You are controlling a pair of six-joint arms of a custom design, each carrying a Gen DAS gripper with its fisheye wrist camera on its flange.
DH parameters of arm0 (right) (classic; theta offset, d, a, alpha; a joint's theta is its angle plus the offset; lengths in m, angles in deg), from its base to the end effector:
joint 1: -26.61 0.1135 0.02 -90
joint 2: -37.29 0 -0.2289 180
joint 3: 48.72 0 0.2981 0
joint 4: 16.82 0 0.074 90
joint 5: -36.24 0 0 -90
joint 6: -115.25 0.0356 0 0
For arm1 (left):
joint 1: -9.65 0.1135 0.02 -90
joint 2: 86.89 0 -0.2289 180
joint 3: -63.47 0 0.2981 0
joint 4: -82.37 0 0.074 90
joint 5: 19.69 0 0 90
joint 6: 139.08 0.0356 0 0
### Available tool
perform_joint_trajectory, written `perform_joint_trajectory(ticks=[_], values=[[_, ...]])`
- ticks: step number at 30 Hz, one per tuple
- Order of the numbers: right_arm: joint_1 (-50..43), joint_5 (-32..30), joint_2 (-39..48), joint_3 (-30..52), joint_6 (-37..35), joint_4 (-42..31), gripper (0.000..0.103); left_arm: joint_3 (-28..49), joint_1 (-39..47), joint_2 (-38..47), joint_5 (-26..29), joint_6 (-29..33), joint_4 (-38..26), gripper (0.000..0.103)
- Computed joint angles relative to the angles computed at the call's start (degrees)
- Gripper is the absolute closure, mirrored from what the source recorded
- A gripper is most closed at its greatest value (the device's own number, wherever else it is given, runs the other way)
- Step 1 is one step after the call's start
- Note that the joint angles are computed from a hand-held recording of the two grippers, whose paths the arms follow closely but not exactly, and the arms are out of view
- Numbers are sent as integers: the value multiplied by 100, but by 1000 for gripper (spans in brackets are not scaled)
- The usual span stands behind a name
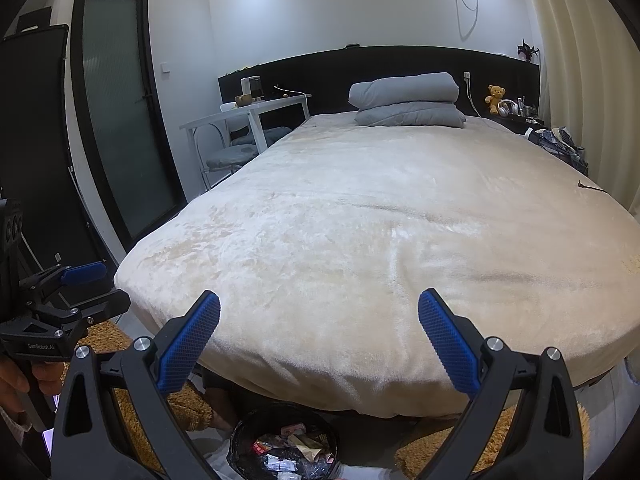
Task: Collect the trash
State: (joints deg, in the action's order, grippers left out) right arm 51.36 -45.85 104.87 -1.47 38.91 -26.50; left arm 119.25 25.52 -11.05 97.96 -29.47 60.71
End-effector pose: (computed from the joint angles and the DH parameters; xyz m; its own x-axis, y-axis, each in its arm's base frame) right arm 0.2807 0.1240 0.1669 -0.5137 0.0207 -0.8577 -0.1905 0.9720 0.1376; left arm 0.3150 0.0724 0.1630 -0.5725 0.1463 -0.8068 0.3005 0.9529 -0.0404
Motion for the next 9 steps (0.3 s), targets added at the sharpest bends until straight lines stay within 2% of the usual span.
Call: perform_joint_trajectory(ticks=[9], values=[[23,34,4,-11,10,-6,5,-25,15,-8,-31,-56,8,6]])
